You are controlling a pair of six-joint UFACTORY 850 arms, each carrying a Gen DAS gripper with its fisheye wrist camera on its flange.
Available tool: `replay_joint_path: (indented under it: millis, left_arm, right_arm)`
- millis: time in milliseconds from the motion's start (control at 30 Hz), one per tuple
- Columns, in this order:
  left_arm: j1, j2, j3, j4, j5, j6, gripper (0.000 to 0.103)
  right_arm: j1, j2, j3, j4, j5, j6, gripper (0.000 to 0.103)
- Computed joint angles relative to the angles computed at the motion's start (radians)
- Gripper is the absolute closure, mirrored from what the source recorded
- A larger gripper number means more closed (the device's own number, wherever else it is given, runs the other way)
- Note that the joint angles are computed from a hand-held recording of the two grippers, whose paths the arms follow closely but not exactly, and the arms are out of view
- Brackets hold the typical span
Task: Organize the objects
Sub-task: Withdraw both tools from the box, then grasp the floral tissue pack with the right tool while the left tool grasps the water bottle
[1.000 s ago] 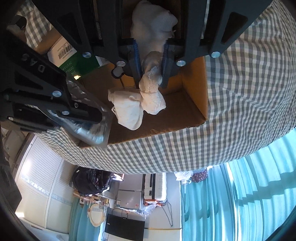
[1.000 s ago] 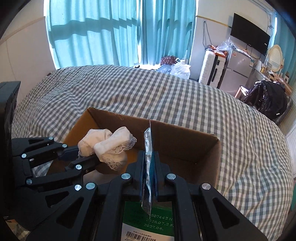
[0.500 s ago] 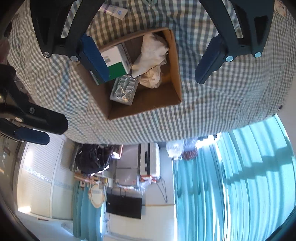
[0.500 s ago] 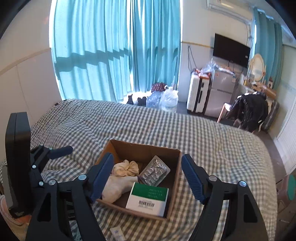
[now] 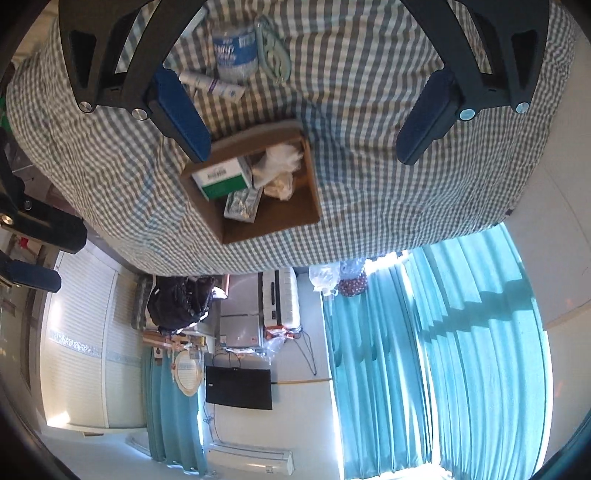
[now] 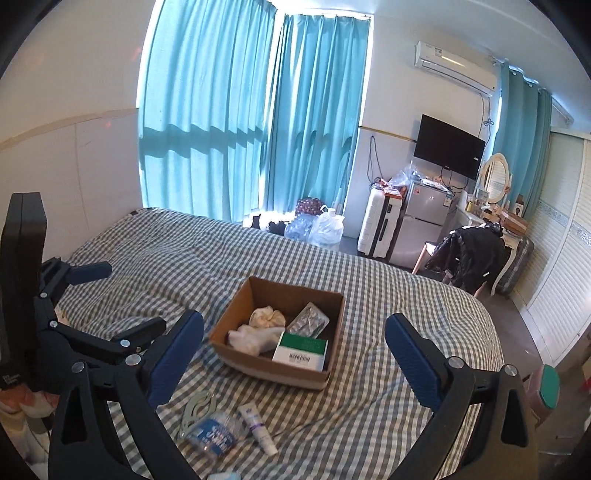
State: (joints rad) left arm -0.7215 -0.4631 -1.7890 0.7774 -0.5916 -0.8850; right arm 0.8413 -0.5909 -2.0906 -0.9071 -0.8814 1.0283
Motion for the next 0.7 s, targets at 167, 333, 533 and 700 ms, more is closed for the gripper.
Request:
replay_joint_path:
  millis: [167,333,533,700]
  left_arm:
    - [-0.017,0.080,0.175,0.092,0.015,-0.174,0.000]
    - [-0.036,0.115,0.327,0.244,0.039,-0.408,0.000]
    - [-0.030,0.087,0.395,0.132,0.093,-0.360,0.000]
    - [-0.023,0.057,0.402,0.047,0.093,-0.296,0.000]
  right_arm:
    - [0.057,0.059,0.181,-0.134,-0.030,0.149,0.004]
    - [0.069,0.097,0.355,-0.126,0.086,0.287,0.004]
    - [0.057,0.038,0.421,0.068,0.164,0.225,0.004]
    - [0.051,-0.005,0.435,0.219,0.184,0.112,0.006]
